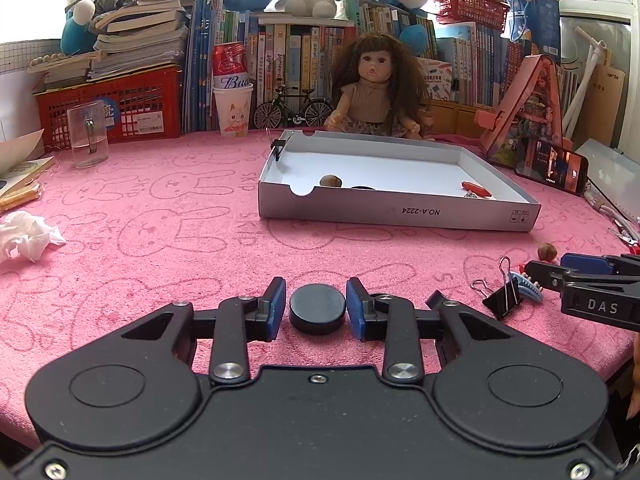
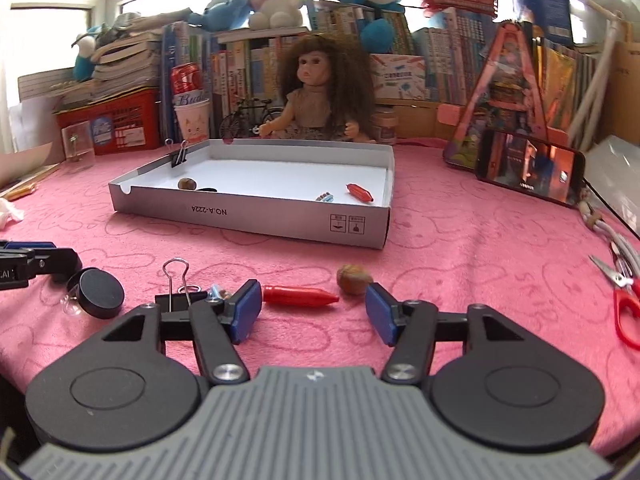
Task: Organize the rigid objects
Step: 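Lift the lid with the left tool while the right tool grasps a red marker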
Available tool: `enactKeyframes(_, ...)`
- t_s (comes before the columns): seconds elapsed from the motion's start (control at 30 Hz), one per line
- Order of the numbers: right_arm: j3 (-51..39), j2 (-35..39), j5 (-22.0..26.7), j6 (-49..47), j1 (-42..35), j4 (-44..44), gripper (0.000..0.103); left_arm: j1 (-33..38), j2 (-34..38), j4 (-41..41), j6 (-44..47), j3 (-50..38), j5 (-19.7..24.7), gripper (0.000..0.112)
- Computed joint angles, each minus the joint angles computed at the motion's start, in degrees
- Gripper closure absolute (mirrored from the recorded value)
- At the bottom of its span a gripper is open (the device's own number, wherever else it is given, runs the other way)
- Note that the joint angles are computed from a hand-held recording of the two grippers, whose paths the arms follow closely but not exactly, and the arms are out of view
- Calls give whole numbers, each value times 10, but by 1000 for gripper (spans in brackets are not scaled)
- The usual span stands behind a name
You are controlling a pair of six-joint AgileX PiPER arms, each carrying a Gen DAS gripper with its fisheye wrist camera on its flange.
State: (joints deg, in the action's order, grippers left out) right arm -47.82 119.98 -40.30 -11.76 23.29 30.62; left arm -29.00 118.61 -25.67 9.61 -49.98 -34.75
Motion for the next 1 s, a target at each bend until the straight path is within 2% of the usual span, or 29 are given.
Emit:
enactKeyframes(0.13, -30, -3, 42, -21, 11, 62, 32, -3, 4, -12, 14, -1, -8, 81)
enactKeyframes(0.23, -49, 3, 48, -66, 24, 121, 32, -4, 8, -9, 13, -1, -13, 80)
enactKeyframes(0.3, -55, 8, 45, -84, 31, 141, 41, -5, 10, -6, 15, 1, -19, 80)
enactKeyframes(0.4, -56, 11, 41, -93, 34, 141, 54, -3, 11, 7, 7, 3, -24, 84)
enactKeyframes(0.53, -46, 7, 39, -70, 27, 105, 54, -7, 11, -1, 14, 6, -30, 85)
enactKeyframes(0.57, -45, 6, 39, -71, 26, 102, 54, -8, 11, -3, 16, 6, -32, 89)
enactKeyframes(0.6, -43, 4, 37, -69, 25, 96, 54, -12, 12, -21, 33, 5, -40, 98)
enactKeyframes(0.77, -41, -4, 29, -64, 22, 81, 54, 5, 5, -6, 23, -19, 1, 101)
enactKeyframes(0.83, -42, -6, 27, -63, 21, 80, 54, 11, 2, 12, 12, -18, 7, 98)
enactKeyframes(0.9, -39, -7, 24, -57, 19, 73, 54, 11, 1, 16, 8, -8, -6, 94)
enactKeyframes(0.93, -38, -7, 23, -55, 19, 70, 54, 10, 0, 18, 9, -3, -11, 83)
enactKeyframes(1.0, -38, -7, 27, -50, 17, 62, 54, 6, 1, 9, 20, 7, -22, 75)
